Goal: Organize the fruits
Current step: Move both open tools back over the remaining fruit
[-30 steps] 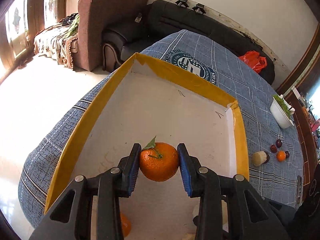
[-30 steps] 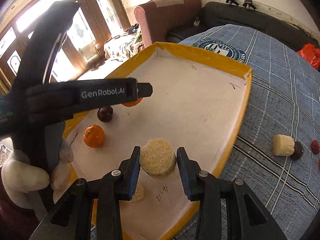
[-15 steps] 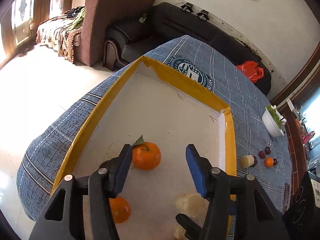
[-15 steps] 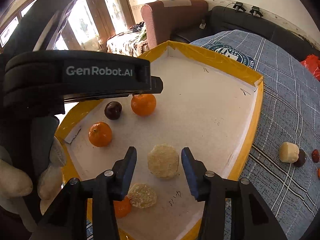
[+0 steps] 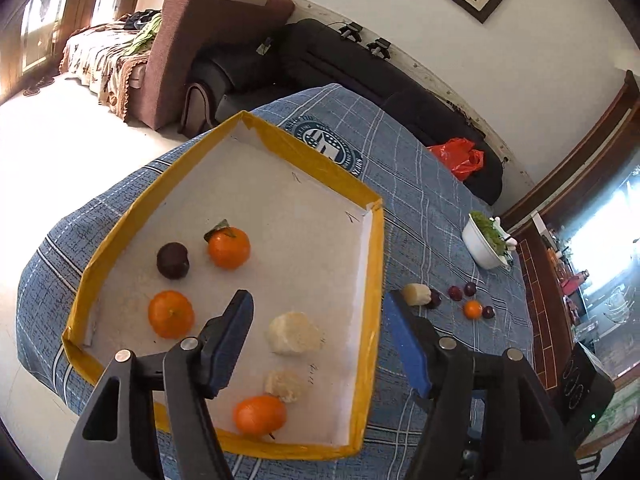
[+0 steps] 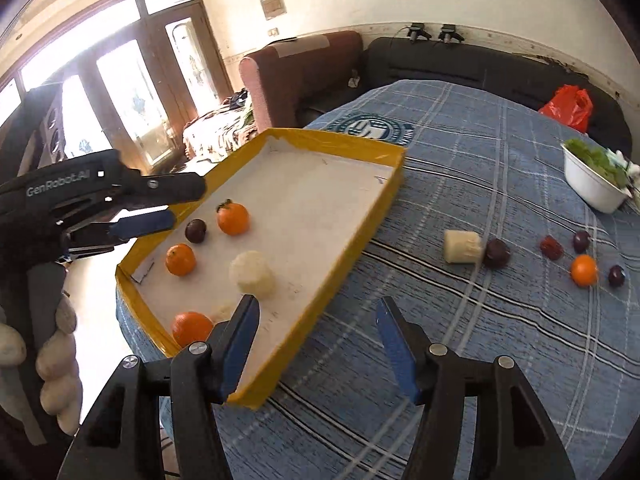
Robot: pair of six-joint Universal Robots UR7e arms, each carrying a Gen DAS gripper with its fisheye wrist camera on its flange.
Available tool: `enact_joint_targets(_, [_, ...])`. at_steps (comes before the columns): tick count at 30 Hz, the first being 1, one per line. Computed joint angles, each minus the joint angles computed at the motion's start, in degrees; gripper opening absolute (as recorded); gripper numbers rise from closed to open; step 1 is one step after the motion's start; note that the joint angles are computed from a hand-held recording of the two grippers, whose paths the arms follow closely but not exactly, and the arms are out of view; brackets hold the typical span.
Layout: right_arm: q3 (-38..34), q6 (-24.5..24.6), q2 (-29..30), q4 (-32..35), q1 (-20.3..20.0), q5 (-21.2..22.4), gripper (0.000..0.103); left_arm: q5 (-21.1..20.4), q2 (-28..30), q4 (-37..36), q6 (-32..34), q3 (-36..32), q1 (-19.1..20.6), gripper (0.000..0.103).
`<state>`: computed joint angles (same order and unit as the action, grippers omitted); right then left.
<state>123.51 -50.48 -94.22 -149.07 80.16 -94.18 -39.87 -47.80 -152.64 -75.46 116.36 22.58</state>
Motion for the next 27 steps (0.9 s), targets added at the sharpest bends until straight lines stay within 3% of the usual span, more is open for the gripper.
enact_joint_targets(5, [-1.8, 0.08, -4.78, 0.47, -7.88, 0.9, 0.066, -0.08, 1.8, 0.77, 1.6, -2.28, -1.79, 0.071])
enact_joint_targets(12, [-9.19, 5.89, -5.52, 3.13, -17.75, 3.54, 0.066, -3.63, 6.48, -1.01, 7.19, -6.98, -1.65, 0.073])
enact_joint_targets(17, [-12.69, 8.96, -4.2, 4.06, -19.74, 4.56, 0.066, -6.44, 10.28, -0.14, 10.63, -10.99, -0.45, 0.073])
enact_joint_targets(27, [-18.58, 14.25, 4.22, 3.55, -16.7, 3.29, 0.065, -9.11, 16.5, 3.65, 17.04, -18.42, 1.85, 0.073])
